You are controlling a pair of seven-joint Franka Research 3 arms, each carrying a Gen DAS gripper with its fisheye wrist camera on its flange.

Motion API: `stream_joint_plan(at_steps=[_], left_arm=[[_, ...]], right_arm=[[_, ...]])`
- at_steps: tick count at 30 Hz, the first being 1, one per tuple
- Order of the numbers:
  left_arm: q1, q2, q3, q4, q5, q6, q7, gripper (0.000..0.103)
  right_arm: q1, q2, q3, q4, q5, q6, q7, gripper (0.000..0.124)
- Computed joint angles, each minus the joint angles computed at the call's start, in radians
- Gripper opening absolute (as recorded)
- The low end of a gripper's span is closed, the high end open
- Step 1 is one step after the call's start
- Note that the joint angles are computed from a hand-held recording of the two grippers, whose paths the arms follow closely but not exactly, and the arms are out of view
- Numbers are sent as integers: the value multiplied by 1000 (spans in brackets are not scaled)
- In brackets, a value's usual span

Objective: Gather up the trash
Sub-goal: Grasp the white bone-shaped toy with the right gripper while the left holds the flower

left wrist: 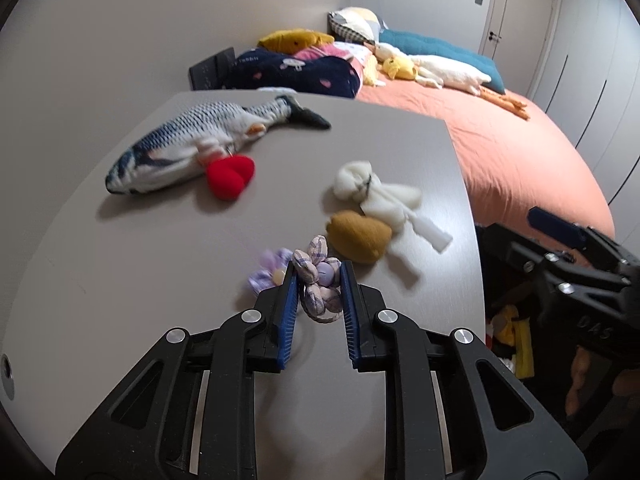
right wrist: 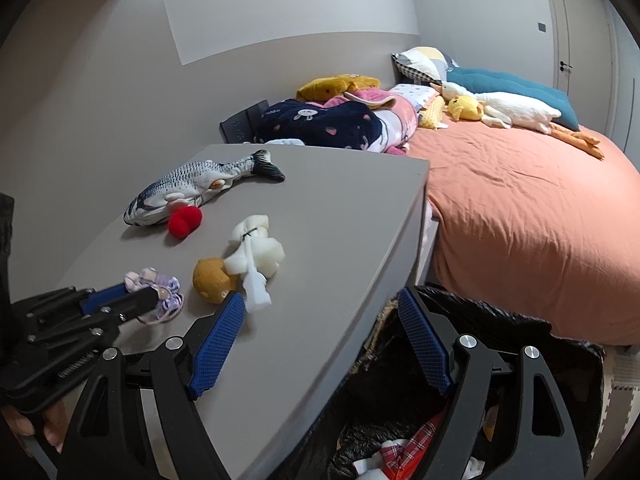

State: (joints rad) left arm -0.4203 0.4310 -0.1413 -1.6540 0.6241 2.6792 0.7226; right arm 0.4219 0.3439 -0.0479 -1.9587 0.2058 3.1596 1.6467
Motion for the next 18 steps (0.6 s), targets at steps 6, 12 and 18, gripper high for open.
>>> stream_joint_plan(at_steps=[6, 12, 18], left_arm=[[13, -16, 21, -5, 23, 6, -25, 21], [46, -41, 28, -37, 16, 22, -52, 21], [72, -61, 28, -65, 15, 26, -76, 21]], right_arm=[[-18, 61, 31, 96, -2, -40, -26, 80], [-19, 140, 43, 217, -11, -99, -42, 78], [-46, 236, 75, 361, 7, -193, -56, 70]])
